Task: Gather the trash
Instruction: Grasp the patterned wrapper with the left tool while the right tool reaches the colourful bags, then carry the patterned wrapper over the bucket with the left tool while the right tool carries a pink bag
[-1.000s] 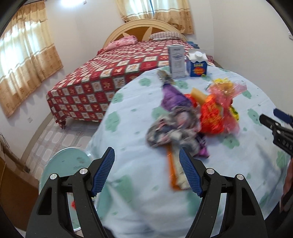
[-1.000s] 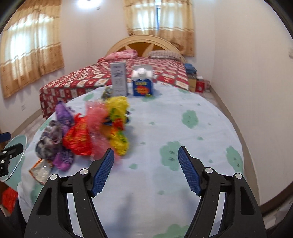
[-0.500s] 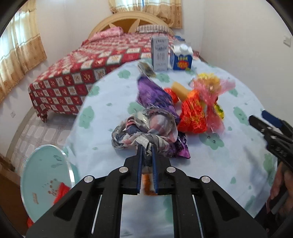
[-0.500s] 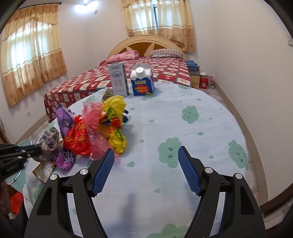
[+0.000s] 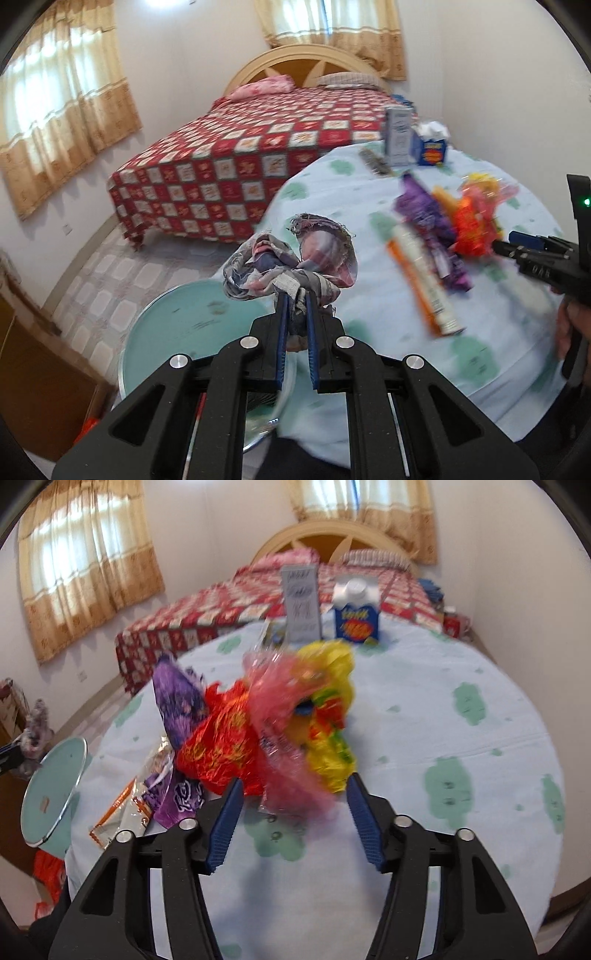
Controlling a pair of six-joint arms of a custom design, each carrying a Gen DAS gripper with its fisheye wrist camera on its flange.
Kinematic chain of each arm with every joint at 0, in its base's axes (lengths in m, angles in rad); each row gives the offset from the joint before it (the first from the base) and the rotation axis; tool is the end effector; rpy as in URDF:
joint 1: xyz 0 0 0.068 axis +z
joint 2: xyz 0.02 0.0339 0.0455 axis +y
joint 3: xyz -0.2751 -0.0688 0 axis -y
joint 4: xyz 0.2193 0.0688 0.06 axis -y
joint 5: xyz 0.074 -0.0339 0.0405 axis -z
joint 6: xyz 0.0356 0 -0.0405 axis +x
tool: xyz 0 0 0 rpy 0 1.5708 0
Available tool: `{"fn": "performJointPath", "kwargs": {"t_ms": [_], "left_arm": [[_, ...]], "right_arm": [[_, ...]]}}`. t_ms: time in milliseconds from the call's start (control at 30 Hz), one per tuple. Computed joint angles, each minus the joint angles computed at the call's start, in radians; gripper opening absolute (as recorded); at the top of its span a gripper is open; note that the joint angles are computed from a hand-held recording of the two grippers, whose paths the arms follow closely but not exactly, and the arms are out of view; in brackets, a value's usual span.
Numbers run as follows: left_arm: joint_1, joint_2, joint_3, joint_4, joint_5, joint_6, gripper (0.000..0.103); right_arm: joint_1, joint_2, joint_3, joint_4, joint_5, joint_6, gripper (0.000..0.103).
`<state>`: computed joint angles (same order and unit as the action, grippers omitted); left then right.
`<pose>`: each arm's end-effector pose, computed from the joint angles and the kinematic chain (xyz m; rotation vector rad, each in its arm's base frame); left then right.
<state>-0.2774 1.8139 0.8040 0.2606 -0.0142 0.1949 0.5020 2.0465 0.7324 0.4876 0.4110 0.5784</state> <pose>0.3213 -0.0910 0.1521 0.5358 2.2574 -0.0252 0.2978 0.1473 0.0827 0.2753 2.2949 0.0507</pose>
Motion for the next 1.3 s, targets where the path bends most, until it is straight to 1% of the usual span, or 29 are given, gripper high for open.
{"fn": "performJointPath", "kwargs": {"t_ms": [33,67,100,200,433,567,633,833,1033,1300], "left_arm": [[0.03,0.002,-0.008,0.003,0.01,0.011,0.01],[0.047,0.002,-0.013,0.007,0.017,0.018,0.01],[0.07,0.002,-0.024,0.015,0.026,0.027,0.01],[0.121,0.004,-0.037,0.02,0.055,0.04,0.01],[0.16,-0.033,-0.055,0.028,0.078,0.035,0.01],[0.168,-0.066,-0.077,0.049,0.075,0.04,0.01],[0.173,-0.079,-0.091,0.072,0.063,0.044,0.01],[0.211,-0.082,-0.101,0.082,0.068,0.048,0.01],[0.248,-0.074,-0.104,0.096,0.063,0.045,0.01],[0.3,-0.045,-0.097,0.114,0.055,0.033,0.01]], "right_arm": [[-0.009,0.01,0.017,-0.019,-0.019,0.0,0.024],[-0.014,0.017,0.027,-0.029,-0.039,0.001,0.021],[-0.009,0.019,0.028,-0.029,-0.036,-0.003,0.02],[0.016,0.011,0.023,-0.029,-0.015,-0.007,0.011],[0.097,-0.064,-0.012,-0.039,0.102,0.0,0.009],[0.138,-0.102,0.017,-0.088,0.152,-0.022,0.009],[0.142,-0.113,0.034,-0.102,0.15,-0.031,0.009],[0.164,-0.101,0.112,-0.13,0.129,-0.077,0.009],[0.188,-0.033,0.236,-0.165,0.086,-0.118,0.009],[0.233,0.065,0.408,-0.234,0.063,-0.152,0.009]]}}
